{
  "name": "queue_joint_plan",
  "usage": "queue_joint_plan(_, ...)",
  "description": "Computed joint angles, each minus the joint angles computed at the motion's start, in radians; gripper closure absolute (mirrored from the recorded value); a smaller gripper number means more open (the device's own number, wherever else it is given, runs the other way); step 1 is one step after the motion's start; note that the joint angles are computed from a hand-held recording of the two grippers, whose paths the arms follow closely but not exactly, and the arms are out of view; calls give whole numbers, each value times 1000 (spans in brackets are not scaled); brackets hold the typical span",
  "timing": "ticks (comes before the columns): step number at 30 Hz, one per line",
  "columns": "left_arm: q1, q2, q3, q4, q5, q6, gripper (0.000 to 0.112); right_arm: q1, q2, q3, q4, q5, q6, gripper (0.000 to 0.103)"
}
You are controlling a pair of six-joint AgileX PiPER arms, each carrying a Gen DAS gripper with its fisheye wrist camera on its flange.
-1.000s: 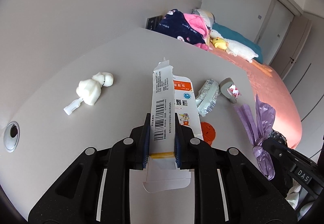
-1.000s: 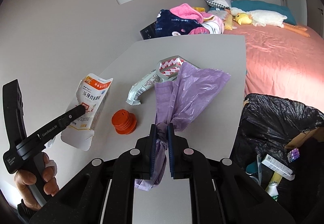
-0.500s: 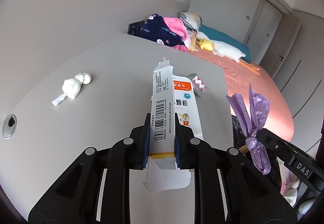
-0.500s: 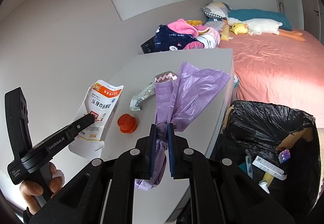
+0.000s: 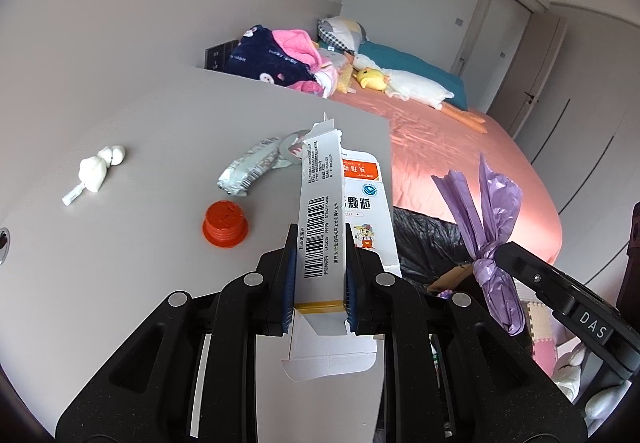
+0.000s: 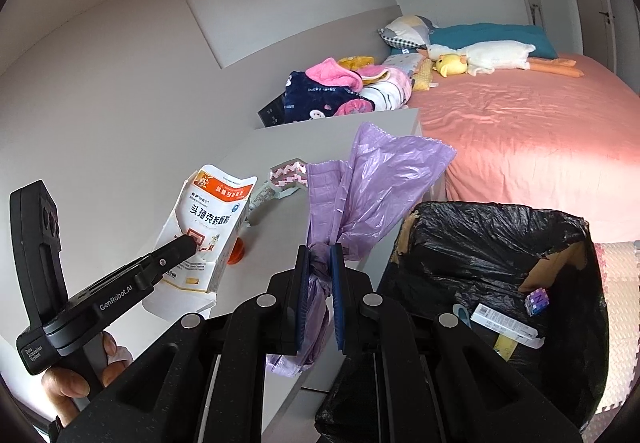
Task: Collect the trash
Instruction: 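Carry the medicine box and purple bag over the black trash bin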
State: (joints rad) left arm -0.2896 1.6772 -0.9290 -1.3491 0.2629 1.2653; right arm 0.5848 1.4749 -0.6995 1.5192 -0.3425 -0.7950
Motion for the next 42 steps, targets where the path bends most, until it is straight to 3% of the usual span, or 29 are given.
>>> queue_joint_plan(12, -163, 12, -12, 37, -46, -90, 93, -66, -174, 147, 53, -19, -57, 91)
queue_joint_plan(31, -339, 104, -144, 358, -48, -426, 93, -227, -353, 269, 167, 12, -209, 91)
queue_joint_plan(42, -412, 173, -233, 561, -26, -611, 93, -361, -418, 320, 197, 77, -279, 91)
